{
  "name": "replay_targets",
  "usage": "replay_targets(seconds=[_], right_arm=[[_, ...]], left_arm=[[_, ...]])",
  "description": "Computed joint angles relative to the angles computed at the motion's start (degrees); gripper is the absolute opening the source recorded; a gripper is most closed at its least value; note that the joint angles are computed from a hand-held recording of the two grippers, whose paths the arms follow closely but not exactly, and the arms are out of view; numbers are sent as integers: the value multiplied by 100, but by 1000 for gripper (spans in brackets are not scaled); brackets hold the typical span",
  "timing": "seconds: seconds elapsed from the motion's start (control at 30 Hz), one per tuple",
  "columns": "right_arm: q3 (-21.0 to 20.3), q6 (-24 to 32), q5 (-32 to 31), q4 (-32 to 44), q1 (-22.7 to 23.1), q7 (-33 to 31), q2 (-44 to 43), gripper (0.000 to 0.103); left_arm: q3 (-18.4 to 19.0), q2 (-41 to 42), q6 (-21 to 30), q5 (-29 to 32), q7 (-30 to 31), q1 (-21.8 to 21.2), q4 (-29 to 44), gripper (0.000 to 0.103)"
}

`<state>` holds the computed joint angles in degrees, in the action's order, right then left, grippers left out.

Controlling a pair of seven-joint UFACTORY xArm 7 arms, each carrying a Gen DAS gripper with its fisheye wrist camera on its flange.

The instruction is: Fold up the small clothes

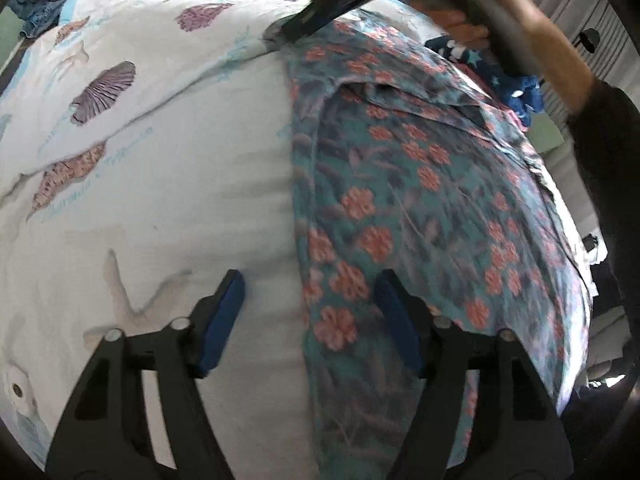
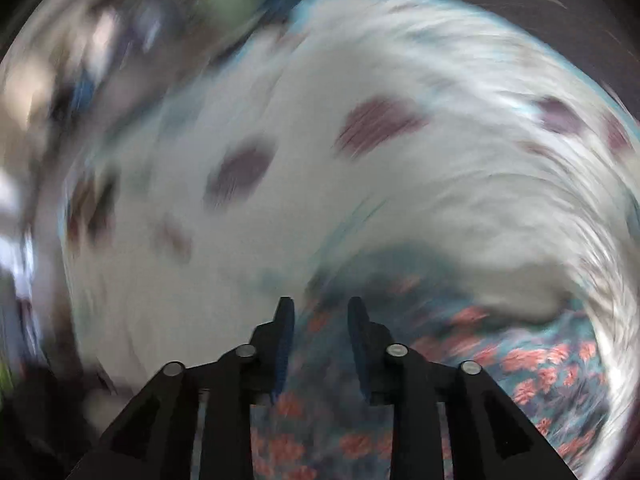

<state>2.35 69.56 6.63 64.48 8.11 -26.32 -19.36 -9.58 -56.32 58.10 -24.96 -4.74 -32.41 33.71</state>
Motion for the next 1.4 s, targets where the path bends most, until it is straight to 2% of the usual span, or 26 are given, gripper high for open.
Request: replay_targets(seconds=[0.07, 0.1, 0.17, 0.2, 0.23, 0.27, 0.3, 0.33, 0.47, 0.57, 0.67, 0.73, 0.77, 0.8, 0.87, 0.9, 0.93, 1.03, 1.07, 1.1, 1.17, 1.3, 1.33, 1.4], right_arm=[[316, -364, -373, -88, -16, 590, 275, 28], [344, -539, -427, -25, -31, 883, 431, 28], [379, -845, -342, 296, -202, 1907, 836, 27], [220, -829, -326, 440, -85, 2191, 976, 26], [301, -890, -550, 514, -170, 2487, 1053, 23], [343, -991, -849, 464, -156, 2667, 1012, 11], [378, -1186, -1087, 327, -137, 2769, 879, 6], [340, -1400, -1085, 179, -112, 2804, 726, 6], [-32, -2156, -121, -422, -7, 2651, -161, 6], [-162, -2401, 282, -390, 33, 2609, -541, 9], [-224, -2081, 418, -62, 41, 2546, -642, 13], [-354, -1467, 717, 274, 188, 2347, -542, 33], [-475, -994, 891, 464, 356, 2227, -413, 56], [-372, -760, 938, 520, 283, 2165, -392, 64], [-162, -760, 818, 402, 208, 2301, -384, 64], [-197, -717, 974, 383, 232, 2285, -330, 64], [-255, -588, 1209, 400, 267, 2305, -290, 64], [-528, -664, 2137, 387, 365, 2211, -372, 69], [-634, -399, 2375, 584, 393, 2152, -255, 76], [-767, 105, 2585, 955, 431, 2134, -18, 81], [-840, 902, 2812, 1592, 287, 2525, 381, 81], [-902, 2310, 3470, 2133, -49, 3728, 908, 82], [-853, 2590, 3438, 2193, -74, 4045, 991, 82], [-508, 2703, 2865, 2349, -188, 4459, 1056, 82]], left_arm=[[-22, -118, 22, -57, -93, -21, -59, 64], [-18, -170, 46, -91, -131, -44, -78, 63], [-25, -356, 142, -173, -210, -124, -142, 60], [-39, -444, 219, -176, -234, -155, -154, 60], [-49, -549, 316, -179, -259, -188, -164, 60], [-43, -636, 392, -199, -269, -219, -180, 60], [-61, -744, 484, -213, -302, -244, -197, 60], [-90, -836, 546, -213, -342, -239, -216, 60], [-48, -1147, 741, -406, -504, -278, -346, 60], [-106, -1347, 1018, -388, -517, -323, -306, 60], [-193, -1475, 1247, -369, -504, -332, -227, 60], [-232, -1580, 1320, -401, -528, -309, -235, 60], [-231, -1642, 1350, -452, -569, -301, -251, 60], [-218, -1704, 1365, -513, -614, -287, -273, 59], [-51, -1832, 1378, -846, -688, -370, -391, 59], [82, -1896, 1371, -1071, -670, -446, -480, 59], [87, -1995, 1373, -1189, -665, -469, -513, 59], [-22, -2054, 1606, -1192, -435, -575, -400, 59], [-34, -2058, 1654, -1237, -369, -605, -373, 59], [-24, -2069, 1669, -1313, -337, -607, -375, 59], [72, -2118, 1667, -1516, -320, -579, -446, 59], [295, -2310, 1616, -1981, -399, -455, -718, 59], [326, -2334, 1624, -2029, -409, -412, -753, 59], [317, -2368, 1666, -2129, -448, -368, -756, 59]])
